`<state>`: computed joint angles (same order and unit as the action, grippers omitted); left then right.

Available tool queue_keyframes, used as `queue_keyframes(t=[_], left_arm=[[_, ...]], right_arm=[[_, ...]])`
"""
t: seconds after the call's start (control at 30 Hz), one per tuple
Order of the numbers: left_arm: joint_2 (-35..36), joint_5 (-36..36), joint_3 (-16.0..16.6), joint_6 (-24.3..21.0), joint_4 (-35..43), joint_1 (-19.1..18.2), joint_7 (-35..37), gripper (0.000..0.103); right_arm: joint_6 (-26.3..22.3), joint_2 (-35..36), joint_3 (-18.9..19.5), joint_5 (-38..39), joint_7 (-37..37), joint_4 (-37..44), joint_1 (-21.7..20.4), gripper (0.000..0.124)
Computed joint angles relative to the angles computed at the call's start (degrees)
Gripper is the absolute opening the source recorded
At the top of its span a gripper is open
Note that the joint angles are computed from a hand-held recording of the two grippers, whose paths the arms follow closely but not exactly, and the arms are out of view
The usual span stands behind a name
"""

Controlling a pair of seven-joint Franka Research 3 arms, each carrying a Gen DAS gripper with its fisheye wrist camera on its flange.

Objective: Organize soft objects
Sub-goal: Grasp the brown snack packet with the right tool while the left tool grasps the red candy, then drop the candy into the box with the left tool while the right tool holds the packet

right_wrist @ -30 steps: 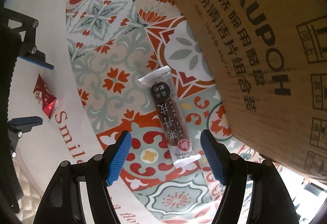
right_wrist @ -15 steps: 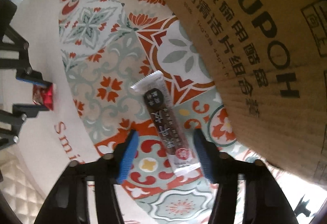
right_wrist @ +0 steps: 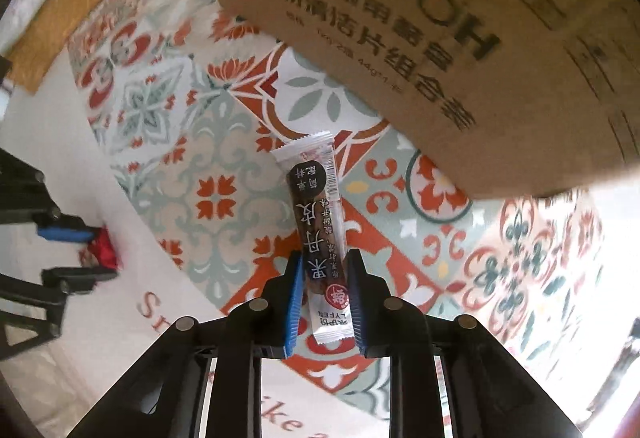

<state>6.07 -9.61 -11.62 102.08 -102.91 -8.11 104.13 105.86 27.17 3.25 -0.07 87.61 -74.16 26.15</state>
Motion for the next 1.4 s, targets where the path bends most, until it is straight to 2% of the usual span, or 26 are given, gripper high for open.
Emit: queue_keyframes(t=[0.33, 0.53, 0.7, 0.93, 1.0, 1.1, 1.3, 1.4], left_arm=[[-6.3, -3.1, 1.6, 7.2, -7.7, 1.1, 0.7, 0.022], [-10.7, -2.5, 2.8, 15.1, -10.8, 1.2, -0.6, 0.022], [-12.3, -3.9, 3.9, 16.5, -9.8, 1.3, -1.0, 0.022], [-14.0, -4.5, 3.7, 19.7, -8.3, 0.4, -3.4, 0.022], [-15.1, -3.6, 2.4, 21.6, -8.8, -0.8, -6.0, 0.022], [-15.0, -3.2, 2.5, 25.3, -9.3, -1.7, -6.4, 0.022], [-15.1, -4.1, 3.2, 28.3, -7.3, -2.5, -5.6, 0.022], [-14.5, -4.8, 3.3, 29.3, -5.6, -2.8, -5.2, 0.022]], right_arm=[[8.9, -10.4, 0.8, 3.0, 9.1, -13.9, -0.9, 0.022], [11.8, -15.3, 1.4, 3.3, 14.5, -17.6, -1.3, 0.022], [16.2, -18.8, 1.8, 4.6, 17.2, -21.2, -2.5, 0.022], [21.8, -21.7, 2.5, 2.4, 24.7, -23.1, -2.4, 0.022], [23.5, -22.3, 2.7, 1.8, 26.6, -23.5, -2.4, 0.021], [25.3, -23.4, 2.9, -0.6, 29.7, -23.8, -2.2, 0.021], [28.2, -23.9, 3.2, -4.4, 34.3, -22.2, -1.9, 0.021], [29.4, -24.1, 3.2, -6.0, 35.6, -21.2, -2.1, 0.017]])
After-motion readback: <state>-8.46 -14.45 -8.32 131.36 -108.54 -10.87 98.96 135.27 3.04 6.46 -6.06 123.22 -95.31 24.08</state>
